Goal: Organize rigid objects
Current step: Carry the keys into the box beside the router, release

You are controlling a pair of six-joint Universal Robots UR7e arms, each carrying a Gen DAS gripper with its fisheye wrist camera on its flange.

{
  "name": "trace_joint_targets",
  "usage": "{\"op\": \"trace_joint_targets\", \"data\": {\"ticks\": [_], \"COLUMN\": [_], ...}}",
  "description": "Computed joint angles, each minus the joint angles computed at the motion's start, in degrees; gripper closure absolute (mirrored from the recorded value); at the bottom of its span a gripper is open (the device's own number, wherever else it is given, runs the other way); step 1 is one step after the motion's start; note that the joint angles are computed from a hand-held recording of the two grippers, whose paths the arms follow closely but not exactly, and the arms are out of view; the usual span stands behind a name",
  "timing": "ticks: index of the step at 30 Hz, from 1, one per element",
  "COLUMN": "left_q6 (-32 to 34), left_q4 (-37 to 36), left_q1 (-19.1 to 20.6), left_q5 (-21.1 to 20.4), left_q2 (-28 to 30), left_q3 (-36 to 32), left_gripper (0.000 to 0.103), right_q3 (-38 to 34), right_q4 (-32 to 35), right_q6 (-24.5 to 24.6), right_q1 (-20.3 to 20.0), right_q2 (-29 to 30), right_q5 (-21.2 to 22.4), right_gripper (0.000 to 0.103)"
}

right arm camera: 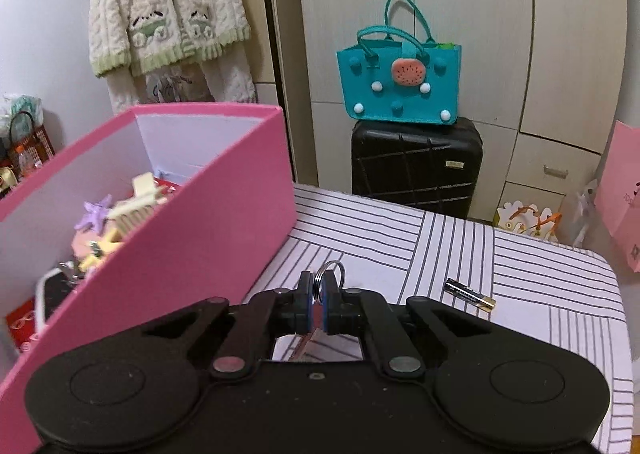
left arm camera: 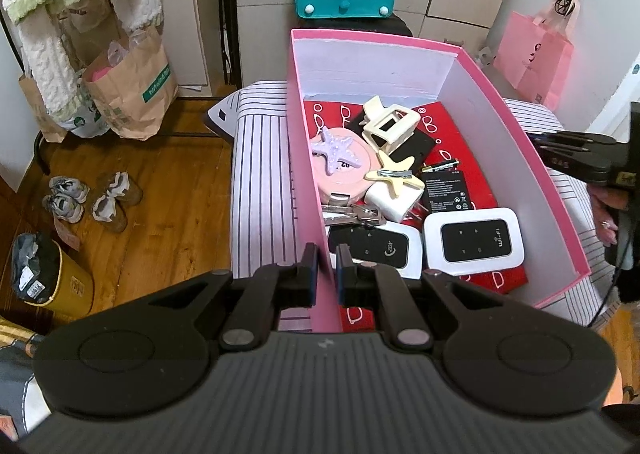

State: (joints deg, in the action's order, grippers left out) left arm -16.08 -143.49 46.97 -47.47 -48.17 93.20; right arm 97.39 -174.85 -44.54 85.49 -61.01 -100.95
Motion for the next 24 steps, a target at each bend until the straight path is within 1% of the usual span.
{"op": "trace_joint_targets", "data": {"ticks": [4,7,9,19,24], "left_q6": [0.17,0.05,0.31,1.03,0.99], "left_q4": [-0.20,-0.44,-0.85,-1.31,-1.41], "left_q1": [-0.05,-0.29,-0.46,-0.50,-0.49], "left_q5": [0.08,0.63,1.03,1.11,1.06], "left_q2": [-0.14,-0.07,-0.07,-0.14,-0.17], "left_q3": [0.19,0.33,0.58,0.81,0.87], "left_gripper": [0.095,0.095,0.095,0.095,0.095], "right_q3": [1.82,2.42,2.98,4.21,3.29], "right_q4": [1.02,3.24,3.48,4.63,8.61], "right_q6": [0.21,1.77,2.16,0.67,-0.21], "right_q1": [0.62,0.89,1.29,4.76,6.50], "right_q2": [-2.62,-4.60,-5.71,-9.51,-10.29], "right_q5": [1.14,2.85,3.59,7.05,10.04], "right_gripper": [0.098,0.098,0.098,0.098,0.098]}}
